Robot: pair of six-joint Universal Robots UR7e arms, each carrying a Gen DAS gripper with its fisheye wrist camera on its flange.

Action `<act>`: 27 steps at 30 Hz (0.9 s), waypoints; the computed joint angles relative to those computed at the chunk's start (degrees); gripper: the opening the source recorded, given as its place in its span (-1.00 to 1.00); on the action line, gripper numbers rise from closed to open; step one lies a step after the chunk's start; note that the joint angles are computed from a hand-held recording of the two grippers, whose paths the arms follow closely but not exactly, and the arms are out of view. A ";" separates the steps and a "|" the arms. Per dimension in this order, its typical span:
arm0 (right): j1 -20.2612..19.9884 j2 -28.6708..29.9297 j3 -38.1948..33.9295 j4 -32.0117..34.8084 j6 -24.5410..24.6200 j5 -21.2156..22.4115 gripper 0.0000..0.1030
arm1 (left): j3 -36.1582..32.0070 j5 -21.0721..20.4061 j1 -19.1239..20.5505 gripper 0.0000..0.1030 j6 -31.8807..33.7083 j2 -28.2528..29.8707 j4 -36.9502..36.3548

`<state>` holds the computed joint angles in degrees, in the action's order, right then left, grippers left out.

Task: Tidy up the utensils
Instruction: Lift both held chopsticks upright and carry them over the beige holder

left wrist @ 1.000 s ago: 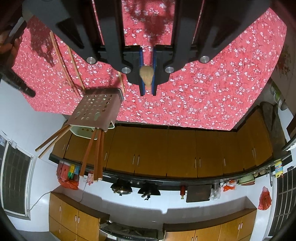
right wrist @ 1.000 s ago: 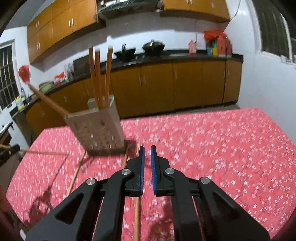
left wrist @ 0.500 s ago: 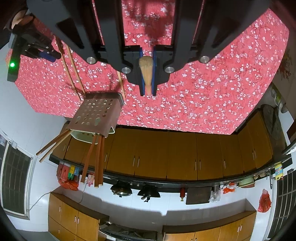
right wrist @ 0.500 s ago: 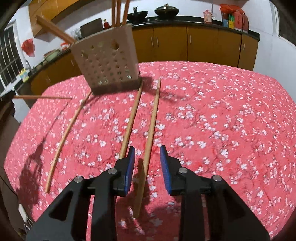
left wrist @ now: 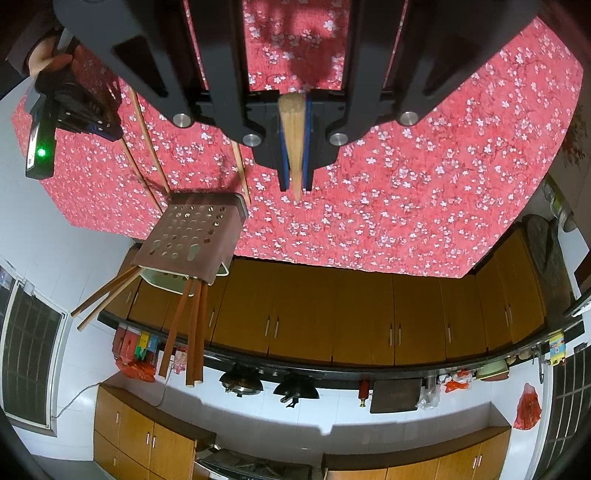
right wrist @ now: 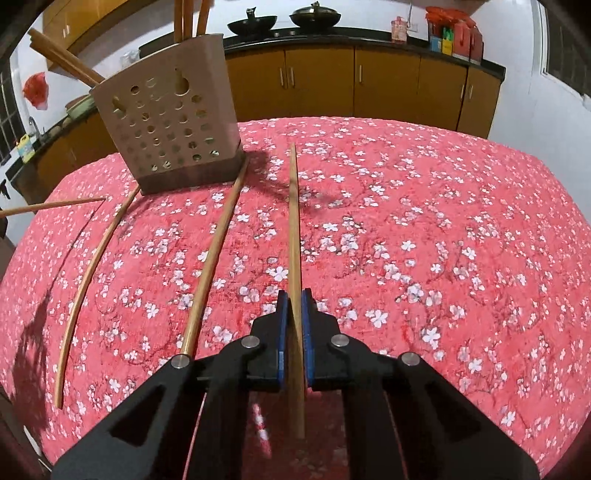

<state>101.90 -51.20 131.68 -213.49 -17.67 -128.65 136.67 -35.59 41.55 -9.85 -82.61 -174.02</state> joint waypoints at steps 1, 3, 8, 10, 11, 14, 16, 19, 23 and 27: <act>-0.02 0.19 0.15 -0.63 -0.43 -0.04 -0.83 | 0.08 -0.07 0.06 -0.84 -0.07 -0.07 -0.06; -0.06 0.20 0.45 -0.96 -0.82 0.11 -0.84 | -0.04 -0.29 0.28 -0.84 -0.13 -0.07 -0.07; 0.21 -1.94 1.42 -0.41 0.26 1.20 -0.85 | -0.09 -0.10 -0.07 -0.85 -0.26 -0.37 0.07; 0.95 -3.07 2.05 -1.80 0.14 1.64 -0.85 | -0.13 0.02 -0.25 -0.84 -0.15 -0.60 -0.08; 1.38 -3.66 2.30 -2.52 -0.03 1.80 -0.85 | -0.16 0.15 -0.36 -0.84 -0.11 -0.66 -0.23; 2.77 -5.21 2.56 -4.81 -0.96 2.20 -0.85 | -0.28 0.41 -0.67 -0.85 0.12 -0.66 -0.64; 3.59 -5.99 2.67 -6.90 -1.75 2.46 -0.85 | -0.35 0.54 -0.93 -0.85 0.28 -0.63 -0.92; 4.40 -6.74 2.55 -9.70 -2.68 3.19 -0.85 | -0.52 0.65 -1.27 -0.85 0.73 -0.50 -1.46; 5.39 -6.76 1.90 -14.42 -4.41 4.40 -0.85 | -0.67 0.61 -1.87 -0.85 2.12 -0.54 -3.05; 6.53 -7.48 1.32 -16.79 -5.58 5.32 -0.85 | -0.98 0.69 -2.88 -0.85 4.75 -0.86 -5.29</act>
